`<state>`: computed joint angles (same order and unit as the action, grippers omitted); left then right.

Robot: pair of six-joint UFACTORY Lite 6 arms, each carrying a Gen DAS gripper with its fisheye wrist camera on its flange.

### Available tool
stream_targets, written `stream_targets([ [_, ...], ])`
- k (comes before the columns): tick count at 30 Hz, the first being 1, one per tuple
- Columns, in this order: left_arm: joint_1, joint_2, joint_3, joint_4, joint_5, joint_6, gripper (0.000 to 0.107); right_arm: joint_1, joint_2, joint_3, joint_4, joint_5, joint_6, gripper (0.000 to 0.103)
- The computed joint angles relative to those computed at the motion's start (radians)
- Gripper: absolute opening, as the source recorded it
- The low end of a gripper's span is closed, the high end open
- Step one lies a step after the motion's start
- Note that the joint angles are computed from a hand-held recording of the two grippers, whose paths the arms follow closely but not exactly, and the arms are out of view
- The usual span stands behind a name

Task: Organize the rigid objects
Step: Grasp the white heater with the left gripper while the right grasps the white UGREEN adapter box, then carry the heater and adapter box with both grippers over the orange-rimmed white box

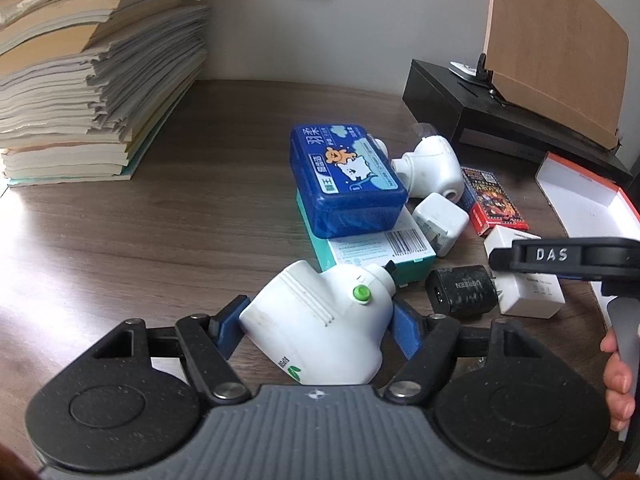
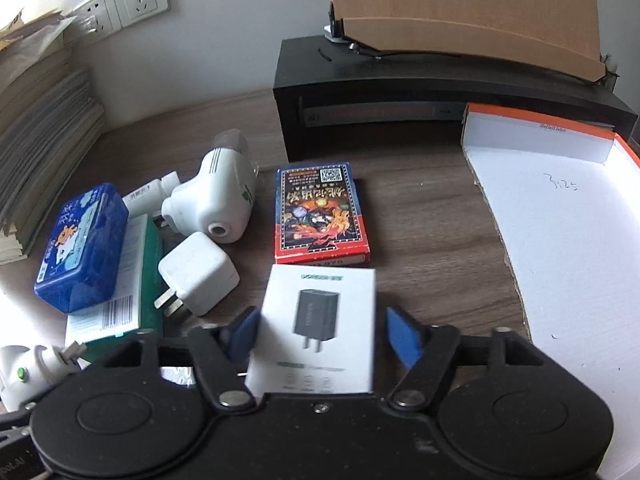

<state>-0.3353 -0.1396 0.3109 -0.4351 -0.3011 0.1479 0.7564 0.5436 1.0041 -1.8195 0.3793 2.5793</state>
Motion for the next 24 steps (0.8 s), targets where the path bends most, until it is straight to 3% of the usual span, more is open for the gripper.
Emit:
stream_targets([
  [3,-0.024,-0.044,-0.007,-0.130,0.012,0.090,0.074,0.002,-0.035,-0.039,-0.042,0.003,0.035,0.071],
  [8,-0.089,-0.102,0.006,-0.427,0.024,0.317,0.074,0.001,-0.157,-0.104,0.083,0.018,-0.140,0.071],
  [15,-0.252,-0.125,0.086,-0.850,-0.030,0.628,0.074,-0.079,-0.388,-0.220,0.244,-0.008,-0.389,0.071],
  [20,-0.392,-0.064,0.198,-1.036,-0.091,0.742,0.074,-0.169,-0.575,-0.312,0.340,-0.030,-0.565,0.071],
  [24,-0.505,0.063,0.346,-1.141,-0.145,0.803,0.074,-0.316,-0.697,-0.391,0.356,-0.110,-0.668,0.071],
])
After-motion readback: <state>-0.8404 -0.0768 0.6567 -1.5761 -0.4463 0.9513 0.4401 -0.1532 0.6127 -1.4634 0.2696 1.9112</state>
